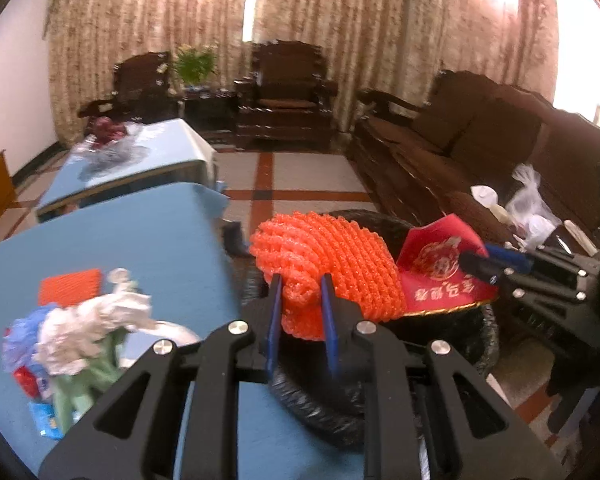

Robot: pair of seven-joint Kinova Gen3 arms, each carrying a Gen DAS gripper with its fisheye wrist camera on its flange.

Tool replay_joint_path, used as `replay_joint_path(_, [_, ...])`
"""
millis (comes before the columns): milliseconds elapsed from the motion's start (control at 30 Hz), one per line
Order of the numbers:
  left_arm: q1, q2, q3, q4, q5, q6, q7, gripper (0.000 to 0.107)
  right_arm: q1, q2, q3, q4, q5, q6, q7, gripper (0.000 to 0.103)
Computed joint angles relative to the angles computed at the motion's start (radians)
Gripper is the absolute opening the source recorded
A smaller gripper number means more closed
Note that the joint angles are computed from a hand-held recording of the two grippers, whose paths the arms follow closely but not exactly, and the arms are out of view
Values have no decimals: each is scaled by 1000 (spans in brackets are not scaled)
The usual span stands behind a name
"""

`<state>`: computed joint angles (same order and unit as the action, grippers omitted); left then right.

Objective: Collect trash
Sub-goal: 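Carry both items over the black bin and open both tools to drop them, then grasp the blue plastic bag with the left tool while the right tool grasps white crumpled plastic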

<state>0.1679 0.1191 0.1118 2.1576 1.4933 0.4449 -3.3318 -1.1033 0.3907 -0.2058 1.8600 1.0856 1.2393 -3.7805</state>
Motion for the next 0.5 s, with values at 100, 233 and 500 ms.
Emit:
replay_joint_path(100, [7,23,8,-13,-27,6,45,44,-7,14,0,6,-44,32,-16,37])
replay_joint_path(233, [-24,14,-10,4,-1,33,10,58,-23,32,6,-7,-66,82,-25,71])
replay_joint_path(500, [-112,-58,-85,63,99,49,-76,77,-44,61,21,-81,26,121,8,97])
